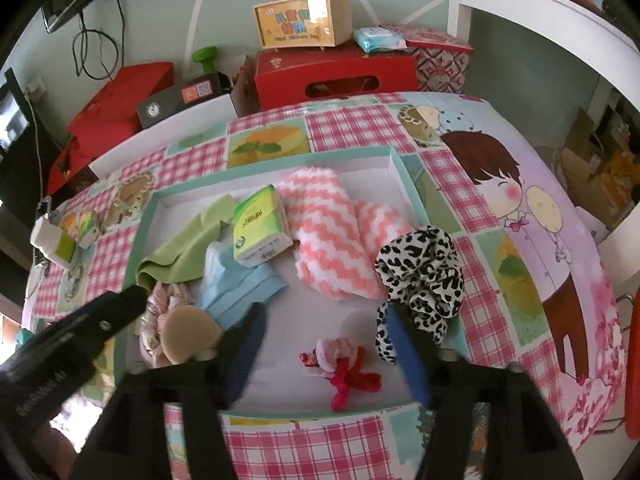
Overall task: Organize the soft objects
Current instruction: 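Open both tools to drop the ribbon toy and sponge into the tray, then move both open tools back from the tray toward the purple packet and tissue pack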
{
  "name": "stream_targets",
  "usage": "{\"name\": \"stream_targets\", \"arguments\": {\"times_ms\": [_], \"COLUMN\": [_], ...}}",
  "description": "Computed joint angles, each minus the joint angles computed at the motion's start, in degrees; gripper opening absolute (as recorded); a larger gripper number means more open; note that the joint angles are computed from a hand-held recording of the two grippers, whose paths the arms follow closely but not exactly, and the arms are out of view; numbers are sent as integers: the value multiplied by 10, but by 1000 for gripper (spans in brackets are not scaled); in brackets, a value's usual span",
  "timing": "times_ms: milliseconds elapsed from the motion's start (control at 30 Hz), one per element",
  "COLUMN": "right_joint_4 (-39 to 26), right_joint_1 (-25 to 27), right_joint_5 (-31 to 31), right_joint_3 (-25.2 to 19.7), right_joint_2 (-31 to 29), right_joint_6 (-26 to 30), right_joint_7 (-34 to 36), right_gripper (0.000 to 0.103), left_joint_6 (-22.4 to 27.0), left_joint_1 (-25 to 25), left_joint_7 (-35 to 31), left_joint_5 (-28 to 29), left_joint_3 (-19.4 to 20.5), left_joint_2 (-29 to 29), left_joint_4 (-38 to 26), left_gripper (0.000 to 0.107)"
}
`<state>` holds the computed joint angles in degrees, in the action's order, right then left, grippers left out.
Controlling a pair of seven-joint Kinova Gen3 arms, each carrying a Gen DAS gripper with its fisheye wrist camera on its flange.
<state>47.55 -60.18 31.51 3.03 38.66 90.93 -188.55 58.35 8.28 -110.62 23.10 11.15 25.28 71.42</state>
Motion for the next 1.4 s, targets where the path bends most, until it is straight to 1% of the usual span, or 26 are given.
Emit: {"name": "stream_targets", "arguments": {"times_ms": [33, 67, 167, 233, 300, 333, 367, 400, 433, 500, 733, 933, 1000, 1100, 1200, 1300, 1400], "right_joint_4": [-2, -1, -7, -16, -23, -27, -31, -31, -35, -47, -45, -41, -41, -44, -55, -71, -108], "right_joint_1": [1, 3, 10, 14, 16, 16, 17, 17, 17, 16, 17, 16, 13, 1, -3, 2, 6], "right_joint_5": [-2, -5, -16, -24, -30, -33, -35, -36, -36, -37, -40, -40, -35, -14, -1, -5, -13], "right_joint_3": [-1, -2, -5, -6, -5, -4, -3, -2, -1, 2, 3, 5, 7, 14, 15, 12, 13], "right_joint_2": [1, 1, 5, 11, 15, 18, 20, 21, 23, 29, 29, 27, 26, 25, 30, 39, 59], "right_joint_6": [2, 2, 6, 14, 23, 28, 33, 35, 40, 55, 52, 52, 55, 55, 50, 44, 51], "right_joint_7": [1, 2, 8, 15, 19, 20, 21, 22, 23, 26, 26, 17, 13, 10, 19, 37, 67], "right_gripper": [71, 71, 73, 77, 80, 83, 84, 89, 96, 103, 103, 103, 103, 103, 103, 103, 103], "left_joint_6": [-1, -1, -2, -5, -8, -10, -17, -26, -40, -50, -37, -21, -7, -6, 4, 19, 41], "left_joint_1": [2, 3, 7, 10, 13, 14, 16, 20, 26, 32, 32, 26, 19, 12, 9, 13, 8], "left_joint_7": [4, 8, 19, 26, 32, 35, 40, 44, 50, 58, 70, 68, 61, 60, 60, 70, 80], "left_joint_5": [-3, -6, -16, -23, -32, -35, -40, -47, -59, -75, -91, -89, -81, -75, -76, -90, -93], "left_joint_3": [-2, -4, -9, -11, -13, -14, -15, -18, -22, -25, -22, -17, -14, -17, -20, -28, -31], "left_joint_2": [0, 0, 1, 1, 1, 1, -1, -4, -9, -11, -2, 4, 8, 6, 8, 12, 22], "left_joint_4": [-1, -1, -2, -3, -2, -2, 1, 6, 13, 17, 6, -5, -15, -19, -30, -44, -62], "left_gripper": [56, 58, 58, 59, 63, 73, 87, 92, 97, 97, 97, 97, 97, 97, 97, 97, 97]}}
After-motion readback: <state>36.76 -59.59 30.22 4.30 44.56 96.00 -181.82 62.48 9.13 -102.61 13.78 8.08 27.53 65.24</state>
